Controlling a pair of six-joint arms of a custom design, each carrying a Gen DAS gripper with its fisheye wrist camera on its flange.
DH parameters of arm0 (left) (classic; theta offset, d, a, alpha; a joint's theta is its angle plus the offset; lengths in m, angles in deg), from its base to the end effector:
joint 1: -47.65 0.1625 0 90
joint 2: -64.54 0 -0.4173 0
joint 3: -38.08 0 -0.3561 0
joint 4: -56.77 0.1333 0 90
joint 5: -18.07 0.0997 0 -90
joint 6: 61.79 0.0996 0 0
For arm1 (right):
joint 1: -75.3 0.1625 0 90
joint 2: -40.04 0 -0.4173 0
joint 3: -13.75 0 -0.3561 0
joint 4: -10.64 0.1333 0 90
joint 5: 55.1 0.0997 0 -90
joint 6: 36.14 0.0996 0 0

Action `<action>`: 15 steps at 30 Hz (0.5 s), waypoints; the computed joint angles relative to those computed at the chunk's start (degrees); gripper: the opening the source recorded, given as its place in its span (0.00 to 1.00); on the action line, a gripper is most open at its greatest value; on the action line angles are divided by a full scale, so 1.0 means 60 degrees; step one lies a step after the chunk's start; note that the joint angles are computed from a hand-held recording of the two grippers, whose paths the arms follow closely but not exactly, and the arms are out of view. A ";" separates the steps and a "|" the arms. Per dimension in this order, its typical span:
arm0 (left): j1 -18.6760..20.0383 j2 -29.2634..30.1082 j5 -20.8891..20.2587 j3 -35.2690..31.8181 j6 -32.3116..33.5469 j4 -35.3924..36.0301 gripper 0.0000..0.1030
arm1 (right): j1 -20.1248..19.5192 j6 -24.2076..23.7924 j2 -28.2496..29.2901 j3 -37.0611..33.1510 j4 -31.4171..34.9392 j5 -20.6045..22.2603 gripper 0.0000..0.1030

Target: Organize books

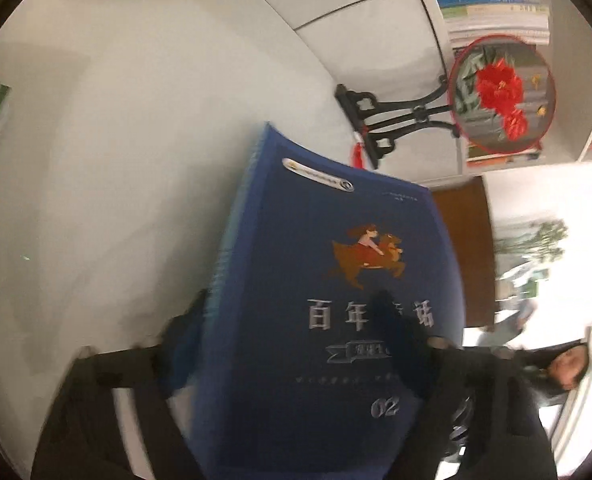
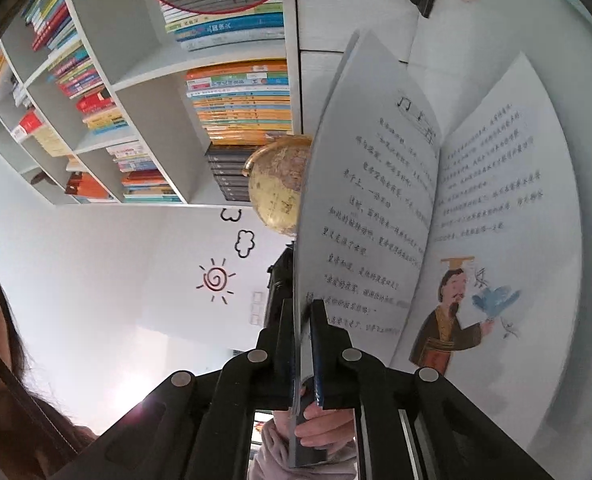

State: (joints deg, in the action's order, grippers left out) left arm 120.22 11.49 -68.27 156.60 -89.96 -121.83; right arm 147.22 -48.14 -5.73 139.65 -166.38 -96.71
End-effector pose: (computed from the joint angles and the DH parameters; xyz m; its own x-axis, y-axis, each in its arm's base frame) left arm -0.0253 -0.5469 0.1198 -0.9760 -0.1718 0.1337 -0.2102 0.9033 -0.3740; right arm 0.0551 -0.5009 0.0570 -0.7088 -0.0780 -0.7011 0.1643 0.9483 -0.2717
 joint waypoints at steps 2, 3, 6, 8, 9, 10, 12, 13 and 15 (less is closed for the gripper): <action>-0.0202 -0.0086 0.0730 0.0192 -0.0161 -0.0016 0.43 | -0.0078 0.0107 -0.0202 0.0160 -0.0306 -0.0313 0.06; -0.0230 -0.0118 0.0799 0.0349 -0.0273 -0.0324 0.43 | 0.0002 0.0185 -0.0276 0.0148 -0.0447 -0.0738 0.06; -0.0380 -0.0297 0.0678 0.0757 -0.0192 -0.1131 0.38 | 0.0303 0.0101 -0.0706 0.0244 -0.0766 -0.2803 0.06; -0.0639 -0.0392 0.0937 0.0827 -0.0030 -0.0975 0.37 | 0.0508 -0.0040 -0.0847 0.0297 -0.0899 -0.4178 0.06; -0.0842 -0.0422 0.1256 0.0831 0.0060 -0.0708 0.37 | 0.0555 -0.0180 -0.0872 0.0317 -0.0907 -0.4629 0.06; -0.1132 -0.0443 0.1774 0.0810 0.0188 -0.0270 0.37 | 0.0693 -0.0330 -0.0863 0.0343 -0.1023 -0.5188 0.06; -0.1429 -0.0468 0.2379 0.0762 0.0335 0.0327 0.37 | 0.1098 -0.0541 -0.0824 0.0265 -0.1139 -0.6110 0.06; -0.1547 -0.0436 0.2577 0.0728 0.0379 0.0493 0.37 | 0.1328 -0.0648 -0.0781 0.0211 -0.1212 -0.6573 0.06; -0.1799 -0.0368 0.3046 0.0740 0.0498 0.0652 0.37 | 0.1589 -0.0844 -0.0701 0.0203 -0.1430 -0.7031 0.07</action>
